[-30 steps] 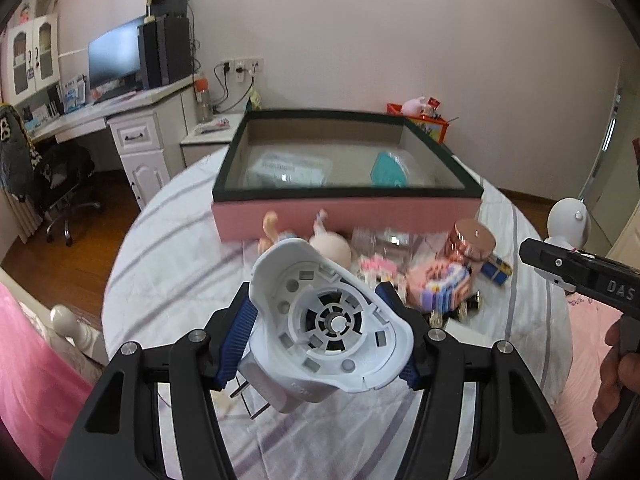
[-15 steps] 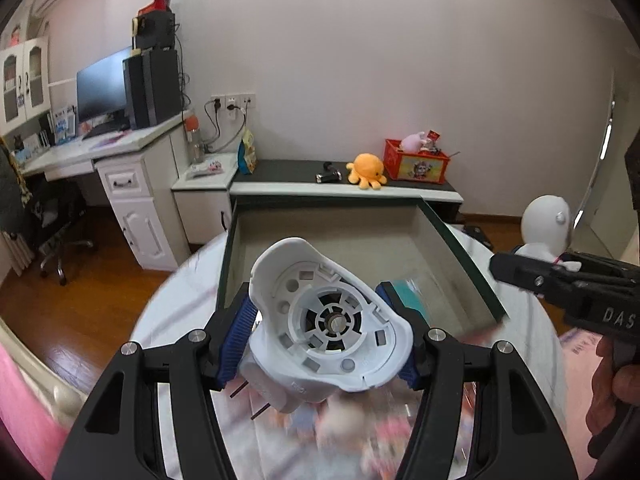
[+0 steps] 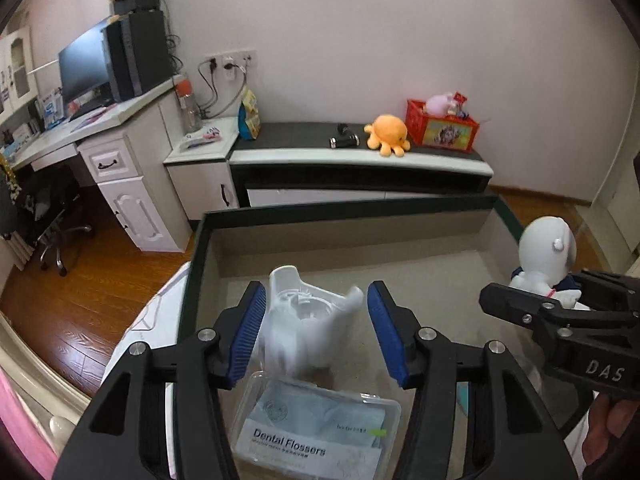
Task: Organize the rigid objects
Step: 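Lower both held items into the pink box and open both tools, then withdraw both tools from the box toward the remaining items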
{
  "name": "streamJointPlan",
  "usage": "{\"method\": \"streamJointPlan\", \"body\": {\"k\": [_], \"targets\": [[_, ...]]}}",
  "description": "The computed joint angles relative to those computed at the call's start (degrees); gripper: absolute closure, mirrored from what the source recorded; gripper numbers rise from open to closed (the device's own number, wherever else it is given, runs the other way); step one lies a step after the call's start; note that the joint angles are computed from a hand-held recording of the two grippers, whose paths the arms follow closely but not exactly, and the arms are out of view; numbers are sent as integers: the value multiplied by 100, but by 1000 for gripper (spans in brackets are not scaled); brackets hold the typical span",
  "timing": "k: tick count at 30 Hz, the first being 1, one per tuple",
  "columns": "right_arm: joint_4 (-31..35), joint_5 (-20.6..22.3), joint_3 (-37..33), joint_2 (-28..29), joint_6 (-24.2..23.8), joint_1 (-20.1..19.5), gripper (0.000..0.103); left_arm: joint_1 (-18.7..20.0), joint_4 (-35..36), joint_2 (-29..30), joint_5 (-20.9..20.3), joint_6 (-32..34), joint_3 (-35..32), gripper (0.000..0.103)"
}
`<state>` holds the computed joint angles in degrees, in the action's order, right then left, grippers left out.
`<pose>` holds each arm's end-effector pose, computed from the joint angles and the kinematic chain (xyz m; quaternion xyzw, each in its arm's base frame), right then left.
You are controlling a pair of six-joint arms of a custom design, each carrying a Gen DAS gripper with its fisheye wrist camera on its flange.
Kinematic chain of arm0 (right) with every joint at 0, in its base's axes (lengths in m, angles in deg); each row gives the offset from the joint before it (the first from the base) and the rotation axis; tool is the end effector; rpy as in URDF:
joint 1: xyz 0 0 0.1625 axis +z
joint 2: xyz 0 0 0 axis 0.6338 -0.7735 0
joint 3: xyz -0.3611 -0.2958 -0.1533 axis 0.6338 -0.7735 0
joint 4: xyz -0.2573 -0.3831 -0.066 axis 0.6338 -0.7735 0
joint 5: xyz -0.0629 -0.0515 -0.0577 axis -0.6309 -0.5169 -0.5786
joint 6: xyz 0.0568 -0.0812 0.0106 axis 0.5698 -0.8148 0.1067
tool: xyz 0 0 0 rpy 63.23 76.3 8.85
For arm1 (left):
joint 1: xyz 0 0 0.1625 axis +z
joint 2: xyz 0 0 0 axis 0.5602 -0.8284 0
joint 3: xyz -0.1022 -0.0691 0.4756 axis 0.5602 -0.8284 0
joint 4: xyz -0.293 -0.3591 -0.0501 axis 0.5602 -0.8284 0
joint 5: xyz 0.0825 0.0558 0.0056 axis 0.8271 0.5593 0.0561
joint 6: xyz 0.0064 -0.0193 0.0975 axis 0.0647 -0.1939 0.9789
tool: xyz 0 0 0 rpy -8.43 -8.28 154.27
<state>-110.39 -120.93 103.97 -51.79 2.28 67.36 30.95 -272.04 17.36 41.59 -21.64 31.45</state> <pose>0.3065 -0.6967 -0.0006 0.2722 -0.9213 0.1864 0.2061 -0.0729 -0.6602 0.2307 0.0898 0.8501 -0.3659 0.3679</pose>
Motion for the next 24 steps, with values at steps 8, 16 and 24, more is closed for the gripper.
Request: {"method": "streamJointPlan", "body": {"k": [8, 16, 24], "targets": [[258, -441, -145, 135, 45, 28, 29, -131, -339, 21, 407, 304, 132, 10], [-590, -286, 480, -218, 23, 85, 0, -633, -1433, -533, 497, 590, 960, 0], [-1699, -94, 1446, -754, 167, 244, 0, -1472, -1906, -1111, 1097, 299, 1873, 0]]}}
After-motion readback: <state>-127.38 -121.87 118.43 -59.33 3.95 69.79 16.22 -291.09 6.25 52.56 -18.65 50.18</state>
